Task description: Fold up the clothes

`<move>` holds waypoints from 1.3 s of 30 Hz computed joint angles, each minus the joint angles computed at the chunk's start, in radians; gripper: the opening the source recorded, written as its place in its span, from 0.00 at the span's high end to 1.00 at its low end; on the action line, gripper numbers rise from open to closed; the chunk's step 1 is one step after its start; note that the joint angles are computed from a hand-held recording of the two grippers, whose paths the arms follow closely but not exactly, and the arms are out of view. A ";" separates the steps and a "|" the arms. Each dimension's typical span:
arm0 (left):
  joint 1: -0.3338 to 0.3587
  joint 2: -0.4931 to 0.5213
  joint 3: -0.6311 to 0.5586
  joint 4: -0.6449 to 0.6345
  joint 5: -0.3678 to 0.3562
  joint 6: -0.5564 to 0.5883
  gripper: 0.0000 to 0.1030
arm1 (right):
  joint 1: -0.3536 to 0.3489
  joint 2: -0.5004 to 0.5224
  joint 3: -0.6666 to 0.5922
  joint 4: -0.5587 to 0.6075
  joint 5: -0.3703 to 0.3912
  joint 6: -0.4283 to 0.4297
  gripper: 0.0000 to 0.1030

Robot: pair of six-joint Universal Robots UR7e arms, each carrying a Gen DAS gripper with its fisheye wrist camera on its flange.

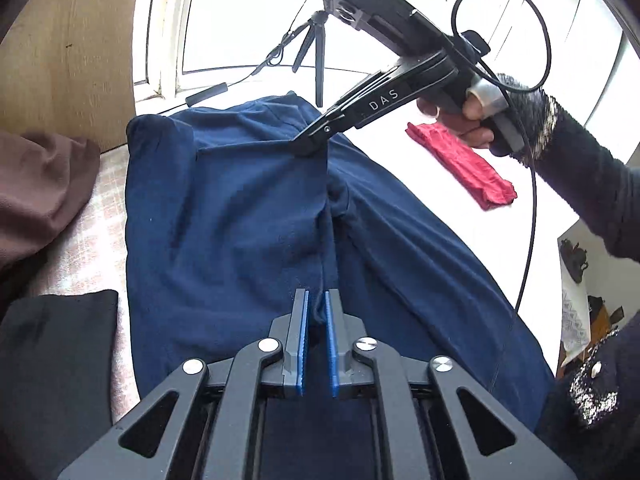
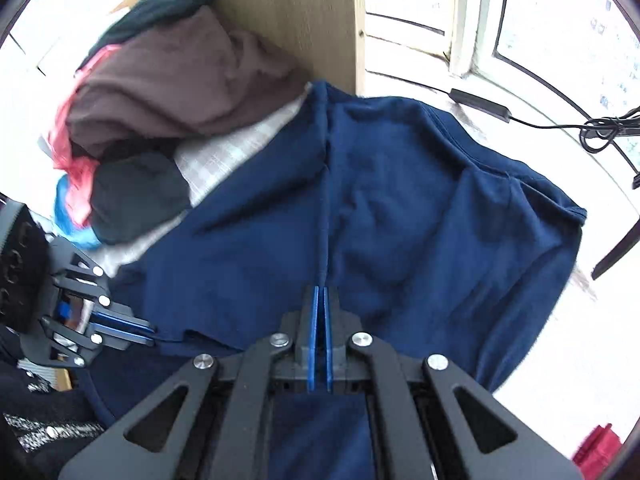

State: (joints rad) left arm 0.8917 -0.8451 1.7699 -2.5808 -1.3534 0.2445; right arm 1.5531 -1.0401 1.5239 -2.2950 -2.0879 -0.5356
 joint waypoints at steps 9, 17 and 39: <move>-0.022 -0.067 0.119 -0.093 0.302 -0.070 0.69 | 0.020 0.173 -0.205 -0.091 0.056 -0.029 0.72; -0.031 -0.043 0.143 -0.128 0.383 0.075 0.69 | 0.039 0.340 -0.451 0.104 0.079 0.042 0.72; 0.067 -0.088 0.151 -0.277 0.415 -0.076 0.97 | 0.099 0.562 -0.766 0.170 0.115 0.048 0.94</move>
